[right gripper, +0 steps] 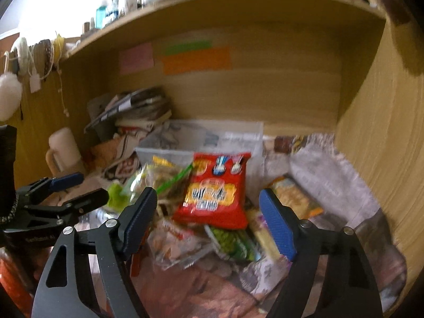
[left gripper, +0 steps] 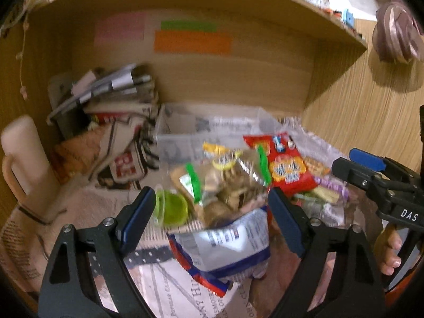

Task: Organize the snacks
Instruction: 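Grasp the blue-white snack bag with the left gripper while the right grasps the clear bag of orange snacks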

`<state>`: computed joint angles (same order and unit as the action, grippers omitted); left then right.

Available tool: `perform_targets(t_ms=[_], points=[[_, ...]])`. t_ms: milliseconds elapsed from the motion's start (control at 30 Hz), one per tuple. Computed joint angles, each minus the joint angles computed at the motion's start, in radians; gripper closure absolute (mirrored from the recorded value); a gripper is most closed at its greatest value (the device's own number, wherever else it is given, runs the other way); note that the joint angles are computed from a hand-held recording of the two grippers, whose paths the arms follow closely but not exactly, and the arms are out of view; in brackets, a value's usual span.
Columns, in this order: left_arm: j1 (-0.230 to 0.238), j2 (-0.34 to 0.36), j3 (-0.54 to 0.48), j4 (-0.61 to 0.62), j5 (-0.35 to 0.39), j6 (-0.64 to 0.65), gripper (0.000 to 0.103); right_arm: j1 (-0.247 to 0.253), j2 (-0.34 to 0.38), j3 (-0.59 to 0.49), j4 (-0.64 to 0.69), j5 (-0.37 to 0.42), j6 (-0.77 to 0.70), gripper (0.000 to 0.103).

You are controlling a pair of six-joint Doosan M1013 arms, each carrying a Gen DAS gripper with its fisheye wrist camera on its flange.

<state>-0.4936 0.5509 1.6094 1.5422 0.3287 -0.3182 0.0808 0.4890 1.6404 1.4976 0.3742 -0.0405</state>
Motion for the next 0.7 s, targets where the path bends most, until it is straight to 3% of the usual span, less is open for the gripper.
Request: perform_targets(t_ms=[333,533,700], points=[[0.015,0.024,-0.009,-0.261,-0.046,0.210,0.002,0.000,0.040,-0.030,-0.317,0.075,0.321,0.035],[0.011,0.029,-0.007,-0.329,-0.062,0.296,0.000,0.000,0.042,-0.030,-0.374,0.104,0.372,0.044],[0.009,0.051,-0.032,-0.491,-0.051,0.474,0.000,0.005,0.046,-0.030,-0.386,0.103,0.366,0.044]])
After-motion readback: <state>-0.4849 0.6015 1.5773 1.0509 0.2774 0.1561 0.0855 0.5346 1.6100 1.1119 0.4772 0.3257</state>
